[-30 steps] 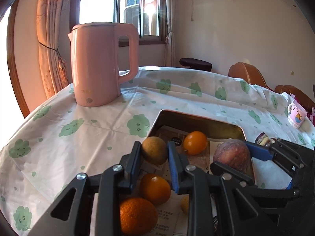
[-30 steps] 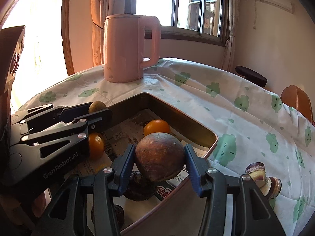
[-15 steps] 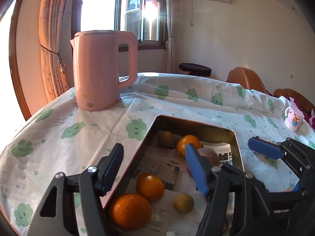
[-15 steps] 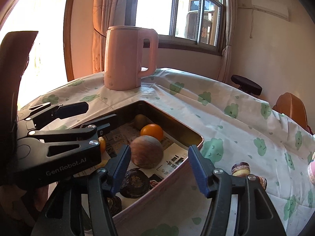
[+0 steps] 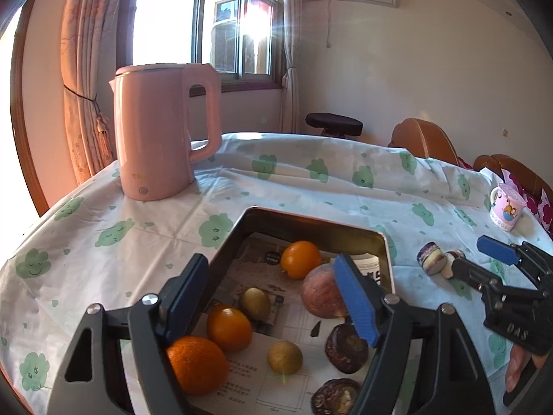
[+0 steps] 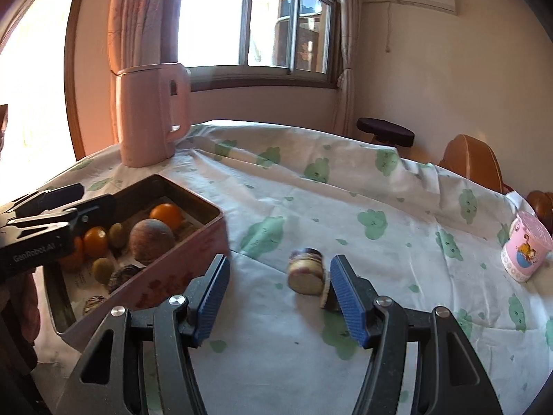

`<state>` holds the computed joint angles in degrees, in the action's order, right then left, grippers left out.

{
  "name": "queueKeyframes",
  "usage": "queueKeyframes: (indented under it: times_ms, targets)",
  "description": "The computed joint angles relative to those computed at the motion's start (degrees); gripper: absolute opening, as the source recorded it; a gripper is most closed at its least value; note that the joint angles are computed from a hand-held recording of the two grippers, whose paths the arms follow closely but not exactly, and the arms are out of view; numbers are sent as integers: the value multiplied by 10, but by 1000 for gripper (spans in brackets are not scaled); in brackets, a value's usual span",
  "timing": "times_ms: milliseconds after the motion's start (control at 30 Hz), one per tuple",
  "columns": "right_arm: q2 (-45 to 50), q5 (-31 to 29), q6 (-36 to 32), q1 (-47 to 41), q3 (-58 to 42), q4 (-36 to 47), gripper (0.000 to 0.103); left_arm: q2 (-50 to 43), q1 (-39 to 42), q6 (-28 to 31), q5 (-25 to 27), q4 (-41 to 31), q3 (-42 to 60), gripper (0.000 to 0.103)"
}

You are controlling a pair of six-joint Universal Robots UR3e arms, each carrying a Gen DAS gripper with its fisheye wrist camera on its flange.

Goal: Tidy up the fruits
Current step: 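Grasp a dark brown jar with the right gripper while the left gripper reaches another jar, then grasp the small brown-lidded jar with the left gripper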

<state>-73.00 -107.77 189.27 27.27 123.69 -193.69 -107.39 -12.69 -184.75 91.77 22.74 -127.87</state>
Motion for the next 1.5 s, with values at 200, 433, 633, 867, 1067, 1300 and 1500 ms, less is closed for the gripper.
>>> queueKeyframes:
  times_ms: [200,433,633,867,1067,1300,1500]
  targets:
    - [-57,16,33,-77,78,-9,62,-3,-34,-13,5,-20,24,78]
    - [-51,47,33,-93,63,24,62,-20,-83,-11,31,-33,57,81]
    - [-15,73,32,-99,17,79,56,-33,-105,-6,44,-43,76,81]
    - [-25,103,35,-117,30,82,32,-39,-126,-4,45,-72,106,81]
    - [-50,53,45,-126,73,36,31,-82,-170,-8,57,-132,193,81]
    - [-95,60,37,-190,127,33,31,-170,-203,-22,48,-256,346,81]
    - [-115,98,29,-226,160,12,32,-242,-216,-30,43,-359,475,71]
